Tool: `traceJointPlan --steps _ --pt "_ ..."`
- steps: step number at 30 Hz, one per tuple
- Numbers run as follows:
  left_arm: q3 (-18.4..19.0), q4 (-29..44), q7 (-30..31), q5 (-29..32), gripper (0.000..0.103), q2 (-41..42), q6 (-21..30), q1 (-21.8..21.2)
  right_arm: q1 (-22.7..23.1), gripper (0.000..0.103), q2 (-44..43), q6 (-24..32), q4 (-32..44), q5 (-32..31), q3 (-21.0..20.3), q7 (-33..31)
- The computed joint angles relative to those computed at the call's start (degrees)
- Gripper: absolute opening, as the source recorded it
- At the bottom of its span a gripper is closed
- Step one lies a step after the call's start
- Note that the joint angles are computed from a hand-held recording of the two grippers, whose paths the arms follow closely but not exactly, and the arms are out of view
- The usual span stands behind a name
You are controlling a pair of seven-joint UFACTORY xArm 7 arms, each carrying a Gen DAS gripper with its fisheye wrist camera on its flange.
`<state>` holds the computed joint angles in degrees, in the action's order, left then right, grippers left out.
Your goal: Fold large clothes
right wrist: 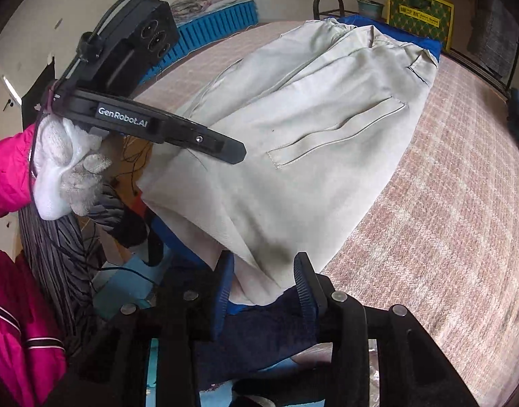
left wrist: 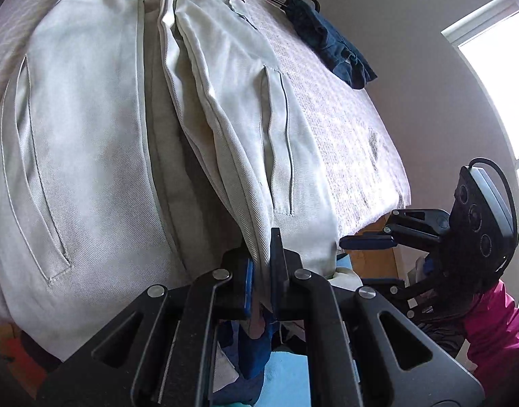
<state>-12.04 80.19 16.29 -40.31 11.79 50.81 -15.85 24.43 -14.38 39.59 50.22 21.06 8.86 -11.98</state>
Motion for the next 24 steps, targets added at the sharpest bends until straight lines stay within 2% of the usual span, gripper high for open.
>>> traceJointPlan --steps 1,4,5,6,8,12,14,17,21,24 --pt "0.1 0.1 -0.3 0.0 0.005 -0.1 0.3 0.1 0.2 0.038 0.5 0.4 0.3 0.3 -0.2 -0.9" --pt "0.2 -0.1 0.1 -0.4 0.005 -0.5 0.7 0.4 0.6 0.023 1.1 2.2 1.0 -0.7 0.7 -1.5" --pt "0.2 0.0 0.4 -0.5 0.005 -0.6 0.8 0.4 0.3 0.009 1.3 2.9 1.4 -3.8 1.9 0.3" --pt "0.1 0.2 0.6 -0.6 0.005 -0.6 1.0 0.4 -0.3 0.001 1.5 3.8 2.0 -8.1 3.4 3.5" --pt "0.2 0.3 1.2 -1.6 0.004 -1.0 1.3 0.7 -0.7 0.000 0.7 4.7 2.7 -13.4 5.0 9.5" --pt "-0.1 2.9 3.1 -6.1 0.004 -0.8 2.0 1.4 -1.1 0.000 -4.7 5.2 3.4 -17.2 5.9 19.0" --pt "-0.2 3.9 5.0 -7.8 0.004 -1.0 2.3 1.7 -2.9 0.000 -7.7 6.3 3.8 -21.1 7.4 26.2" --pt "0.0 3.1 6.8 -6.2 0.004 -1.5 2.4 1.0 -4.0 0.000 -10.3 8.2 2.8 -23.0 9.3 36.3" --pt "0.7 -1.1 6.6 -1.3 0.004 -2.1 3.4 0.2 -0.7 0.000 -7.0 12.3 3.4 -24.2 11.5 36.4" --pt "1.5 -3.7 6.1 1.2 0.004 -3.6 4.9 0.7 3.0 0.000 -8.0 12.4 1.0 -15.8 6.2 32.6"
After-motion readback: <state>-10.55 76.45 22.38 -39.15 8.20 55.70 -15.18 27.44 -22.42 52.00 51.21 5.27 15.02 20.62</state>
